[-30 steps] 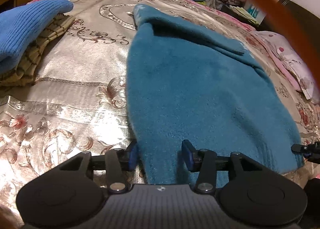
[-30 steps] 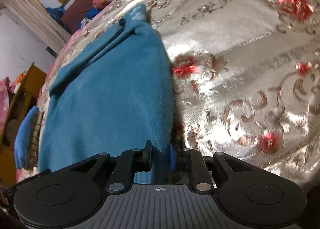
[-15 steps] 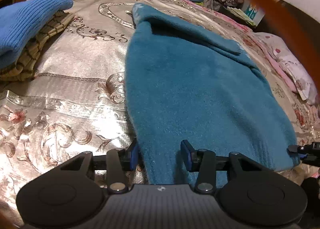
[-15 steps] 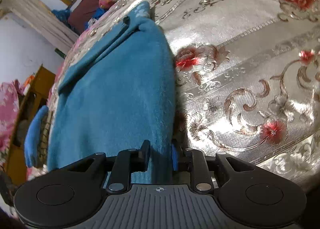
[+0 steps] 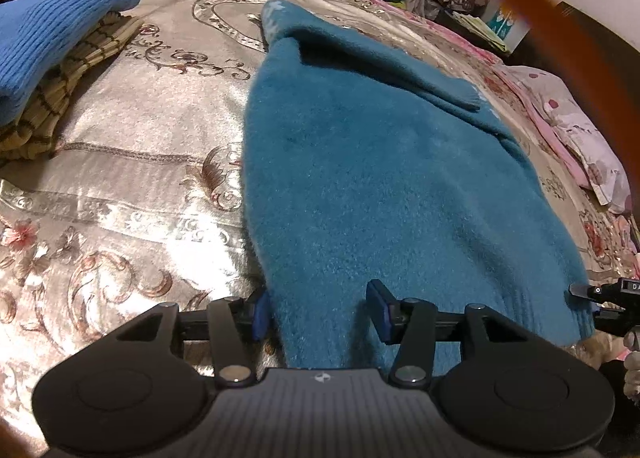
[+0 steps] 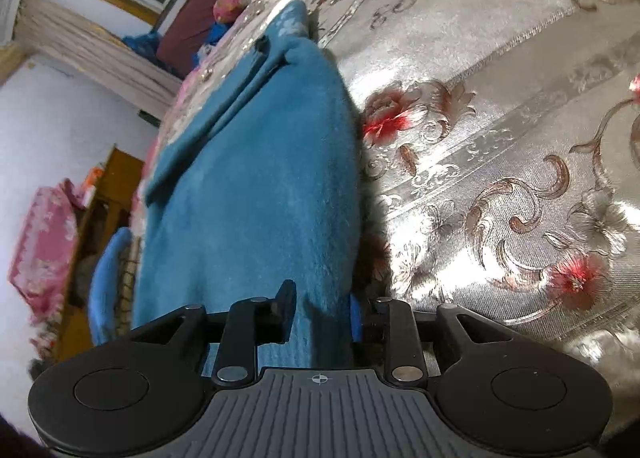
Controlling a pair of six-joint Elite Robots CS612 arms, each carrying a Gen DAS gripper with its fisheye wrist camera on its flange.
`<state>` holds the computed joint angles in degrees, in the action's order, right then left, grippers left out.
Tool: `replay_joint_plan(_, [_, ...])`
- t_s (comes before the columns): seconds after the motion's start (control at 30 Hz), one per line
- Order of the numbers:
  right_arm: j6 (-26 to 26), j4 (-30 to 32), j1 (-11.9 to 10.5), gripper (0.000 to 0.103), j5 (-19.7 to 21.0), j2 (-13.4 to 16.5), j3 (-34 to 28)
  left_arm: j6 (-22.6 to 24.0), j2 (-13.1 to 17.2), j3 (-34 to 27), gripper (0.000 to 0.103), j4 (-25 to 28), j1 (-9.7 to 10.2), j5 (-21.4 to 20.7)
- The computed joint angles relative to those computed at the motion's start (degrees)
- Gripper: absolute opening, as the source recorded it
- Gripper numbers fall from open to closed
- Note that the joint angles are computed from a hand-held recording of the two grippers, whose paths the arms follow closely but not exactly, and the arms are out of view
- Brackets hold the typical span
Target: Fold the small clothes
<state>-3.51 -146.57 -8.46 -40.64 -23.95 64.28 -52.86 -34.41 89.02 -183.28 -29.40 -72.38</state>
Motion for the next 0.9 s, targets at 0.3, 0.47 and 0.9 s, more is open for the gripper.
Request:
replay_joint_plan(0.3, [4.04, -4.4, -0.27, 0.022, 0.95, -0.2, 1.93, 0.45, -0.08, 0.04, 0.037, -0.22, -0.13, 0.86])
replay_joint_plan(0.47, [0.2, -1.59, 0.47, 0.029, -1.61, -0.97, 1.31, -0.97, -0.32, 0.59, 0.037, -1.22, 0.03, 0.24])
replay_joint_plan(0.9, [-0.13, -0.74, -0.18, 0.02, 2.73, 0.26, 0.28, -2.46, -0.05, -0.03, 0.033, -1.25, 0.39, -0.81])
